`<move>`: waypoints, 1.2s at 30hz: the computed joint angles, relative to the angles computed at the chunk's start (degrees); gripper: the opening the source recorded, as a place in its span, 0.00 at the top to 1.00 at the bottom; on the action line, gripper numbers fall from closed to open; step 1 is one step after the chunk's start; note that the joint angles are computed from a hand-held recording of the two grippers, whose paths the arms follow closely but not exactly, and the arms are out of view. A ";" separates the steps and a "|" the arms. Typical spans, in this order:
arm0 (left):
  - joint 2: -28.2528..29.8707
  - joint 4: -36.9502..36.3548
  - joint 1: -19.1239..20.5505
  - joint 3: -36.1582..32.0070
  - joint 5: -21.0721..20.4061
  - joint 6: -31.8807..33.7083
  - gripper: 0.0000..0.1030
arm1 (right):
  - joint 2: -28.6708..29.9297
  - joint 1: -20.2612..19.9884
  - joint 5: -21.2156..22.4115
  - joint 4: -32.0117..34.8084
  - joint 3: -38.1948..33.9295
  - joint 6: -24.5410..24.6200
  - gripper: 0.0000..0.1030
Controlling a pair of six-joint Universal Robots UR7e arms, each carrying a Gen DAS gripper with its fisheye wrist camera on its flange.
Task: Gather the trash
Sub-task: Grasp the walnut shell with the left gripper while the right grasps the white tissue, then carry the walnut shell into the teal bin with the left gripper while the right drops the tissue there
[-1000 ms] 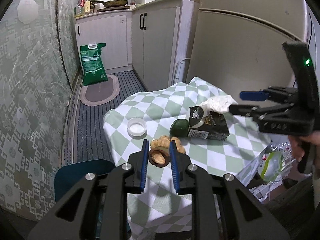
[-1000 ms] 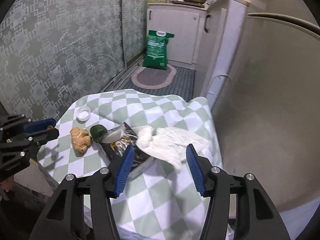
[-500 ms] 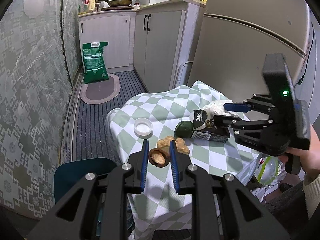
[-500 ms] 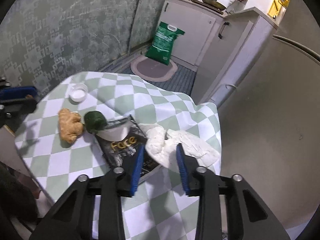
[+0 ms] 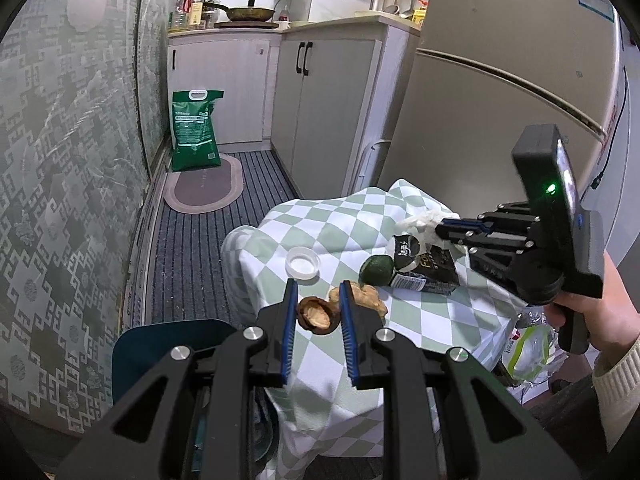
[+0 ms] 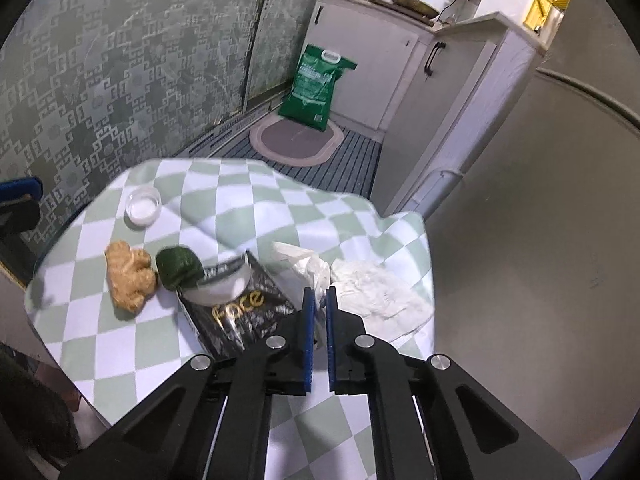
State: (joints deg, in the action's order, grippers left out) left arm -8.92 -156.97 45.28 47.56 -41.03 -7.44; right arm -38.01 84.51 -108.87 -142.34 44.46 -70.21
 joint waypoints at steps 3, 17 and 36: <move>-0.81 -1.28 -0.05 1.45 0.32 -0.05 0.78 | -0.78 0.29 1.89 0.13 0.15 1.89 0.95; -6.22 -6.26 0.39 10.57 3.50 -1.69 0.78 | -3.48 0.92 15.80 15.24 -2.11 14.22 0.95; -12.29 -4.13 2.95 20.36 6.58 -8.60 0.78 | -3.77 3.38 23.59 28.65 0.09 16.91 0.95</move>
